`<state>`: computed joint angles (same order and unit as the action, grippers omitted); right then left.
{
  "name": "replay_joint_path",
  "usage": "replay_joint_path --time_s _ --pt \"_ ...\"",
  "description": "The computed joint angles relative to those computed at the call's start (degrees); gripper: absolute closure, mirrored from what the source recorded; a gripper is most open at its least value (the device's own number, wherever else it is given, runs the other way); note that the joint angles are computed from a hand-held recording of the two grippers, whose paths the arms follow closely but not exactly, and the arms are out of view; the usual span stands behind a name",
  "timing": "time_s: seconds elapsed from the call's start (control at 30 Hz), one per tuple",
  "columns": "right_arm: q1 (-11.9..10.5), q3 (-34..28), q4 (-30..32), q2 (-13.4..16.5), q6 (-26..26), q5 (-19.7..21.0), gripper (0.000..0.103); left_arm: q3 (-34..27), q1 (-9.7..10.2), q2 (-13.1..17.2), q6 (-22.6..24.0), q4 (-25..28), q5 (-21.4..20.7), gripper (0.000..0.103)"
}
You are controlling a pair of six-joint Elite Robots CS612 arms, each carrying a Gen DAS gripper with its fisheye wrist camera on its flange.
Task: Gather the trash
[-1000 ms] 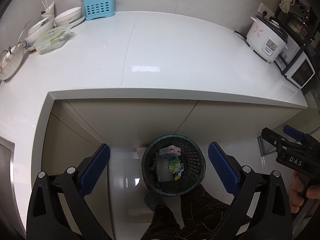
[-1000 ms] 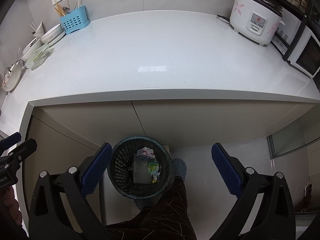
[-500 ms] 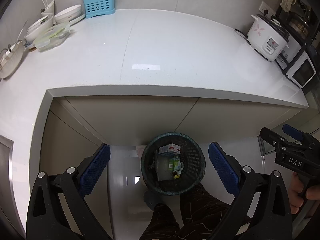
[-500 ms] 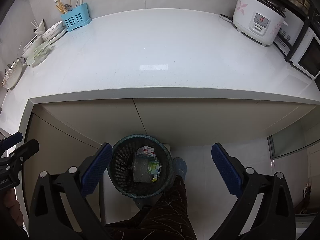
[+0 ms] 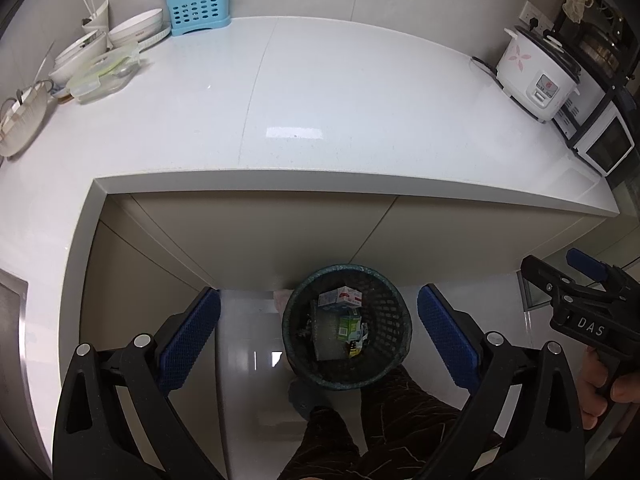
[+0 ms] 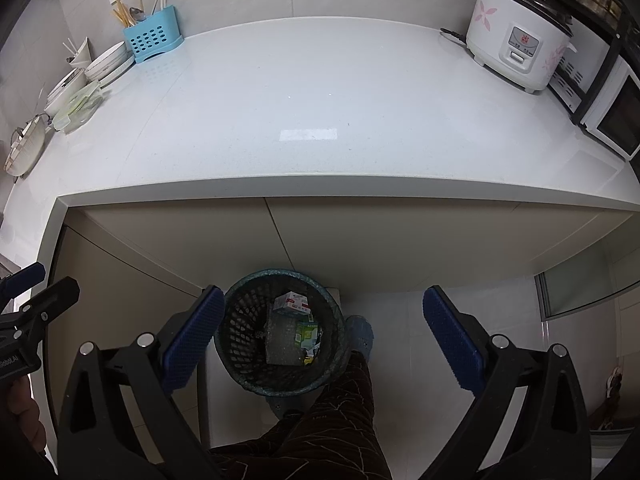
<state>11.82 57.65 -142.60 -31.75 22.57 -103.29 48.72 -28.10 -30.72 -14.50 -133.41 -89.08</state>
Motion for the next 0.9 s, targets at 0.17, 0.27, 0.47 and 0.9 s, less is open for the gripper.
replay_joint_path --time_s 0.17,0.27,0.47,0.9 --pt "-0.06 0.05 -0.25 0.04 -0.39 0.36 0.008 -0.21 -0.02 0.08 0.00 -0.02 0.43 0.006" --pt "-0.13 0.28 -1.00 -0.05 -0.82 0.93 0.008 -0.41 -0.15 0.15 -0.07 0.30 1.26 0.006" --pt "-0.41 1.21 -2.51 -0.44 -1.16 2.50 0.008 -0.18 -0.51 0.04 1.19 -0.36 2.53 0.006" --pt "-0.55 2.63 -5.73 -1.28 -3.02 3.69 0.008 -0.83 -0.67 0.46 0.60 0.44 2.31 0.006"
